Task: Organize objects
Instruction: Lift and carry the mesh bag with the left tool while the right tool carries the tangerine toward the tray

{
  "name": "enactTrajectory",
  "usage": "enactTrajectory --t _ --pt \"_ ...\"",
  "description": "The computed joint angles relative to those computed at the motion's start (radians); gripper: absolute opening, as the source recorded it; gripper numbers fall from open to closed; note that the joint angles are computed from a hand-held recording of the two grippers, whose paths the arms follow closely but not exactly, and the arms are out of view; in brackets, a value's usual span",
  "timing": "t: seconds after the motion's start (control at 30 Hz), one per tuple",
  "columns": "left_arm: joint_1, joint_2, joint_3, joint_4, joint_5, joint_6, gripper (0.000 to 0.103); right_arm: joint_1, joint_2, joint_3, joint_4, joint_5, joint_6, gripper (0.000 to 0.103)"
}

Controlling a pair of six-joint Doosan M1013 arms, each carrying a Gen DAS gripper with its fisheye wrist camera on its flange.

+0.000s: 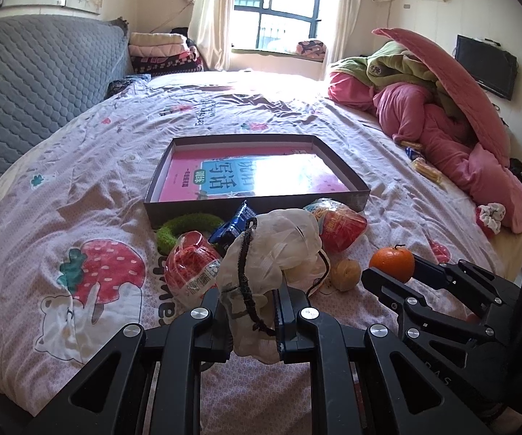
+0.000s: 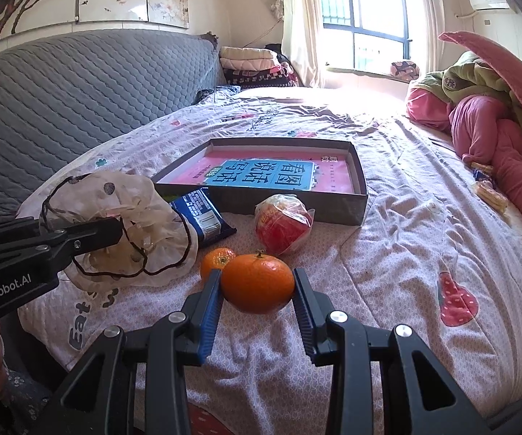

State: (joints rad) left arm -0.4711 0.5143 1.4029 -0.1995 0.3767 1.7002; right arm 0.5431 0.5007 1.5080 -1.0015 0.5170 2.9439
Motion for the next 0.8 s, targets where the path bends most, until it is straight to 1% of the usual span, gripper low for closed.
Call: enactTrajectory --t 0.17,0.33,0.5,0.6,0.8 --pt "0.001 0.009 -0.013 0.017 -0.006 -0.014 0.017 -0.002 0.002 -0.009 -0.037 -0.002 0.018 0.038" --pt "0.009 0.031 -0.049 -0.007 0.010 -0.008 0.017 -0.014 0.010 -0.028 -0.002 -0.006 -0.024 0.038" --pt "0.012 0.048 -0.075 0.016 0.010 -0.031 0.017 -0.028 0.026 -0.062 0.002 -0.003 -0.051 0.038" --pt "0.011 0.056 -0.084 0.051 0.009 -0.065 0.017 -0.041 0.034 -0.076 0.021 -0.020 -0.068 0.038" --pt "0.013 0.078 -0.114 0.072 0.021 -0.096 0.017 -0.050 0.049 -0.097 0.038 -0.032 -0.100 0.038"
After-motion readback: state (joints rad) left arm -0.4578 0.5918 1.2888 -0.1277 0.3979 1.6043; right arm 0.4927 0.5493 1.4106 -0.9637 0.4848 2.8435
